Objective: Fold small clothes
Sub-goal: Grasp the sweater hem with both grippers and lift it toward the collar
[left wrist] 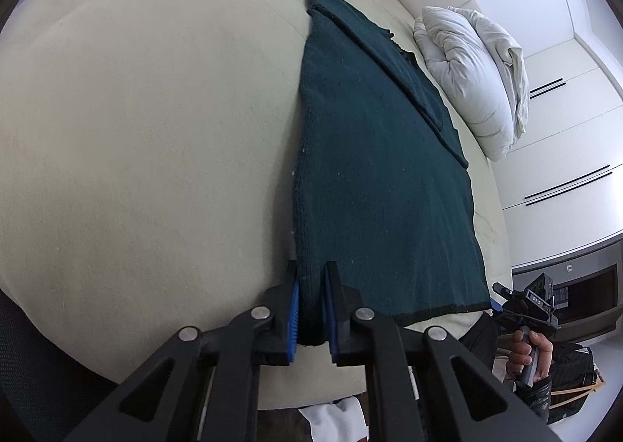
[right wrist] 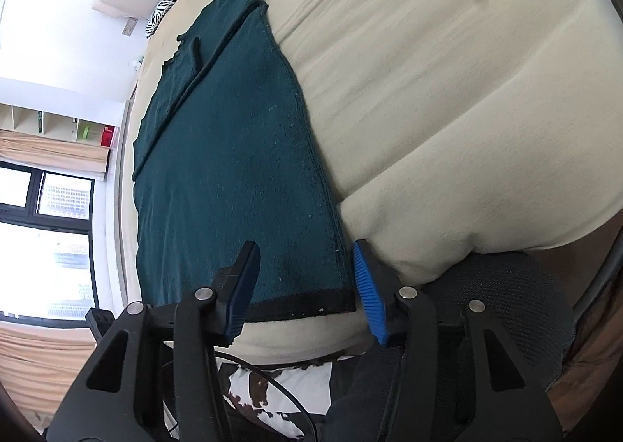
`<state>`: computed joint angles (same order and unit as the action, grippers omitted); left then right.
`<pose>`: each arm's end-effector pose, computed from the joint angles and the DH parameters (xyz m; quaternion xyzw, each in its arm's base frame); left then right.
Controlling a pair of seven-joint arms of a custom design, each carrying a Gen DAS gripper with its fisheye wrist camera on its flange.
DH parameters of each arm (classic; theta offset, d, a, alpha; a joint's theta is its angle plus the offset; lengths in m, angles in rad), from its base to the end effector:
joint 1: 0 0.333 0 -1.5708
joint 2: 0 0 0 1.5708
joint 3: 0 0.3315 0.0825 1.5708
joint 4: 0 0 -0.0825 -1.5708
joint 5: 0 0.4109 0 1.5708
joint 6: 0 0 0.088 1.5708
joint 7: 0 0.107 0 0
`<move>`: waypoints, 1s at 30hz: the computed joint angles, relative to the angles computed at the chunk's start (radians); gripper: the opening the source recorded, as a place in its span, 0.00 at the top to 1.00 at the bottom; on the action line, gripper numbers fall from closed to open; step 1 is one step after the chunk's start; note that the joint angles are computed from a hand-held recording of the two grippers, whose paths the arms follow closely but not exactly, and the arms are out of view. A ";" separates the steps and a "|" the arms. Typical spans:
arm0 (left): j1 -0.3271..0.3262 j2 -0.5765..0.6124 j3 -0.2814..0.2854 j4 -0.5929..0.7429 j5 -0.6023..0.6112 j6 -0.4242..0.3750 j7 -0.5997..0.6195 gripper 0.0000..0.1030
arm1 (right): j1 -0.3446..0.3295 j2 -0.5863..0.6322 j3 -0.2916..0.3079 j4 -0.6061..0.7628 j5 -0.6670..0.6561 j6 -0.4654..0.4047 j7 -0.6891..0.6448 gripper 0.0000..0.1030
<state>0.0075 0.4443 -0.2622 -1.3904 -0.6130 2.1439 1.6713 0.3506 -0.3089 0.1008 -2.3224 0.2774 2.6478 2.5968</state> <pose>0.7305 -0.1755 0.5132 0.6421 -0.6771 0.3266 0.1505 0.4682 0.2230 0.5368 -0.3687 0.8723 0.0705 0.3134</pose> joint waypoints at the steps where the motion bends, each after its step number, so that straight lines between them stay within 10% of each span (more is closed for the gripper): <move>1: 0.001 0.000 0.000 0.000 -0.001 -0.001 0.001 0.89 | 0.005 0.005 -0.005 0.005 0.009 -0.006 -0.008 0.54; 18: 0.013 -0.029 0.001 -0.044 -0.039 0.024 0.036 0.94 | 0.026 0.031 -0.009 0.011 0.085 0.011 -0.092 0.93; 30: 0.030 -0.054 -0.006 -0.059 -0.120 0.052 0.076 0.94 | 0.017 -0.002 0.011 -0.001 -0.008 0.099 -0.080 0.96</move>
<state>0.0374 0.3901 -0.2681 -1.4490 -0.7332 2.1955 1.7470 0.3680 -0.3107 0.1114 -2.3236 0.2693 2.7464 2.5164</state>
